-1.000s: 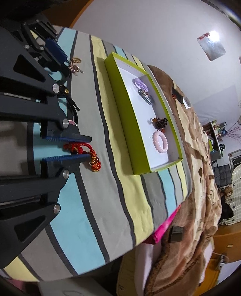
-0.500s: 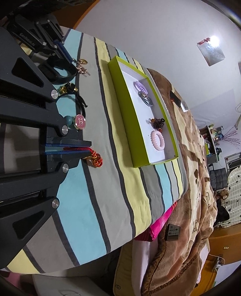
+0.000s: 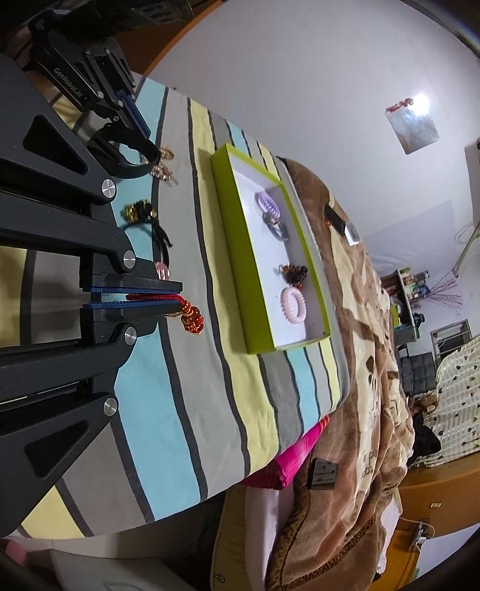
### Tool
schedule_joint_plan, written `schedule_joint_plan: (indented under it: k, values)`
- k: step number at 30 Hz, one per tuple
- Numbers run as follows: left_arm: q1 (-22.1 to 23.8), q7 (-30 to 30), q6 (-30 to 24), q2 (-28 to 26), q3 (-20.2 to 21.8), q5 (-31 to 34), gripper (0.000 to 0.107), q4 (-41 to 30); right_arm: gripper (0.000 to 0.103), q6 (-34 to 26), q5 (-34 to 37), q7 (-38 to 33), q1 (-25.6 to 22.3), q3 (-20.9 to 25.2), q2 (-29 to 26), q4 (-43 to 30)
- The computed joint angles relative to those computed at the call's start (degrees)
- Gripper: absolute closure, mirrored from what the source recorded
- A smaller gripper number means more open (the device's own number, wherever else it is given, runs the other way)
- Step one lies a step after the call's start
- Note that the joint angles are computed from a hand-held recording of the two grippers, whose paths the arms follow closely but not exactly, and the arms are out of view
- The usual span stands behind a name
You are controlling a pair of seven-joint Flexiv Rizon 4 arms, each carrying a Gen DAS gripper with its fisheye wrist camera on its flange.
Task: Organize jewelry
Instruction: 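Carry the black wristband and red tassel keychain over the green box with both grippers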
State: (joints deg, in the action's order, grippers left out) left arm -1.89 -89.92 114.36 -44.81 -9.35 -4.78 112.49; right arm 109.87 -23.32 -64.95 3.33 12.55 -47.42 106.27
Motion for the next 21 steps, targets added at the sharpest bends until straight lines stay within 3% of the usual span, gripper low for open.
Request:
schedule_joint_plan:
  k: [11, 21]
  values:
    - [-1.05, 0.04, 0.16, 1.24, 1.68, -1.26, 0.097, -0.60, 0.101, 1.76, -1.64, -1.31, 0.52, -0.02, 0.69, -0.03]
    - [-1.38, 1.19, -2.65, 0.47, 3.55, -4.14, 0.097, -5.40, 0.101, -0.33, -3.14, -3.40, 1.79, -0.59, -0.84, -4.82]
